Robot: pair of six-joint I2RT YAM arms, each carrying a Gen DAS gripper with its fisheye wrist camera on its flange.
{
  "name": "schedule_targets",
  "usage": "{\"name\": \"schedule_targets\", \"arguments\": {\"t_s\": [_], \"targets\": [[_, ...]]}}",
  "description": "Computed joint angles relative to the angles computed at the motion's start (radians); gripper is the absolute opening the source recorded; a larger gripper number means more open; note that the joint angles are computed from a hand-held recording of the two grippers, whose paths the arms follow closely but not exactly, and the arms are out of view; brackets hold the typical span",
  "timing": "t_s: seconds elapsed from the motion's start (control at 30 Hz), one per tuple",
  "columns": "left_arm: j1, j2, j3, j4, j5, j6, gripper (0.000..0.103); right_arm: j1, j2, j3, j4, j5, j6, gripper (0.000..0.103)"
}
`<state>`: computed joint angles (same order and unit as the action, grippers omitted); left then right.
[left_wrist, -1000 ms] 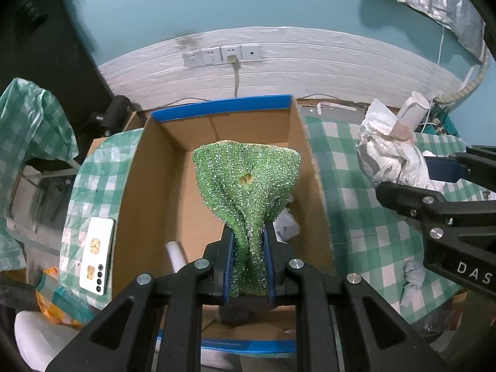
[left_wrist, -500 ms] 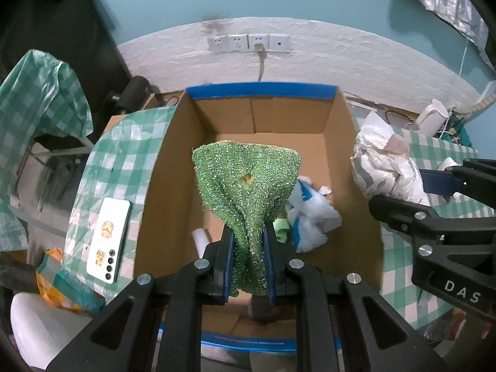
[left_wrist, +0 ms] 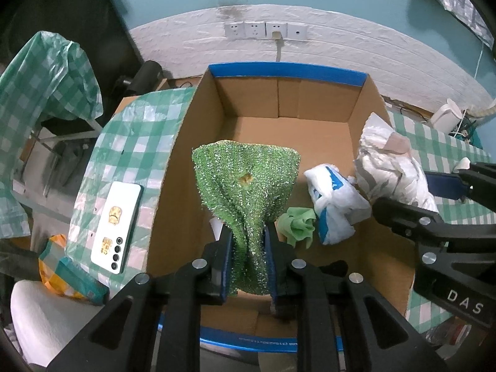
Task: Organize soft objects
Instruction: 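Open the left tool to drop the green pad while the right tool lowers the bundle into the box, then move both open tools away from the box toward the grey sock and white towel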
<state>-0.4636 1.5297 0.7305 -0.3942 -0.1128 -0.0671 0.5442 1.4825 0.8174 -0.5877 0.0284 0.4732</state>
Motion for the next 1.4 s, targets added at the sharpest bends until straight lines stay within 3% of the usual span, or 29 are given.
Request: {"name": "schedule_targets", "arguments": {"t_s": [0.13, 0.23, 0.37, 1.0, 1.2, 1.4], "targets": [[0.011, 0.007, 0.005, -0.003, -0.009, -0.007, 0.031, 0.003, 0.005, -0.001, 0.023, -0.01, 0.004, 0.05], [0.015, 0.006, 0.008, -0.006, -0.015, -0.006, 0.033, 0.007, 0.004, 0.003, 0.021, -0.004, 0.01, 0.053], [0.014, 0.003, 0.01, -0.006, -0.028, -0.008, 0.042, 0.011, -0.018, 0.005, 0.018, 0.016, 0.021, 0.073], [-0.051, -0.007, 0.025, -0.033, -0.039, -0.037, 0.042, -0.06, -0.133, -0.07, -0.021, 0.03, 0.013, 0.073], [-0.103, -0.008, 0.032, -0.04, -0.056, -0.057, 0.049, -0.103, -0.193, -0.112, -0.042, 0.027, 0.004, 0.073], [-0.144, -0.006, 0.047, -0.053, -0.066, -0.076, 0.049, -0.15, -0.267, -0.155, -0.07, 0.019, -0.018, 0.073]]}}
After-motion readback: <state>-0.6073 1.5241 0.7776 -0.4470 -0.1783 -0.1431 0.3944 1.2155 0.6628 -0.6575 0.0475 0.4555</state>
